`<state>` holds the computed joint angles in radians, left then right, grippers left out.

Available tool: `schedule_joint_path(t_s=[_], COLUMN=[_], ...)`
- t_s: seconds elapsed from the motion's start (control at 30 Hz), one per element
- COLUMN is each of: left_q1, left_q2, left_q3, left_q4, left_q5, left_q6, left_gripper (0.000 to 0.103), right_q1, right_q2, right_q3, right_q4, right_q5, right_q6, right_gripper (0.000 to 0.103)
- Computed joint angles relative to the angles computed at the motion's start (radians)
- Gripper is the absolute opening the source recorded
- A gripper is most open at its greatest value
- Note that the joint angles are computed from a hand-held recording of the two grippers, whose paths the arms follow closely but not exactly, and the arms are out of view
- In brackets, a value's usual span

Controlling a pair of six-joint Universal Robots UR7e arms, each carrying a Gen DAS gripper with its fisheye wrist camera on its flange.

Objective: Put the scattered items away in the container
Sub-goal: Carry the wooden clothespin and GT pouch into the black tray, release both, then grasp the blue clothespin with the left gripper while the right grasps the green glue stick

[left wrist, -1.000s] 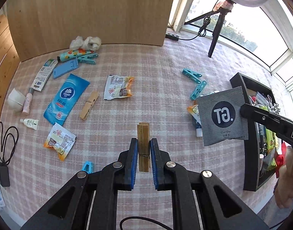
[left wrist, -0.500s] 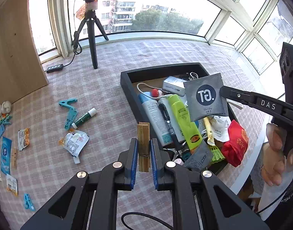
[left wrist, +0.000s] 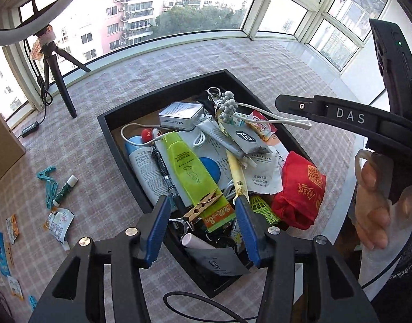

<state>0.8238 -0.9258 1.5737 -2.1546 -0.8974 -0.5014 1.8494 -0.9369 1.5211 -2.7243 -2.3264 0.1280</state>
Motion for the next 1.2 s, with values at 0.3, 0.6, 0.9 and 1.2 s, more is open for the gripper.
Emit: schedule_joint_path(t_s=[0.3, 0.6, 0.9, 1.2], left_q1=[0.024, 0.044, 0.084, 0.145], left_q2=[-0.095, -0.287, -0.563, -0.744], left_q3=[0.092, 0.253, 0.407, 0.490], left_q4=[0.030, 0.147, 0.497, 0.726], left_q5=[0.058, 0.160, 0.257, 0.240], left_q6=[-0.097, -0.295, -0.652, -0.882], left_gripper=[0.047, 0.047, 0.048, 0.049], right_q1=[0.007, 0.042, 0.085, 0.106], right_q2=[0.026, 0.082, 0.240, 0.437], right_q3=[-0.024, -0.058, -0.192, -0.394], right_q4=[0.040, 0.060, 0.179, 0.377], right_q5=[0.042, 0.100, 0.149, 0.212], right_q6=[-0.001, -0.052, -0.124, -0.183], right_gripper=[0.040, 0.040, 0.040, 0.052])
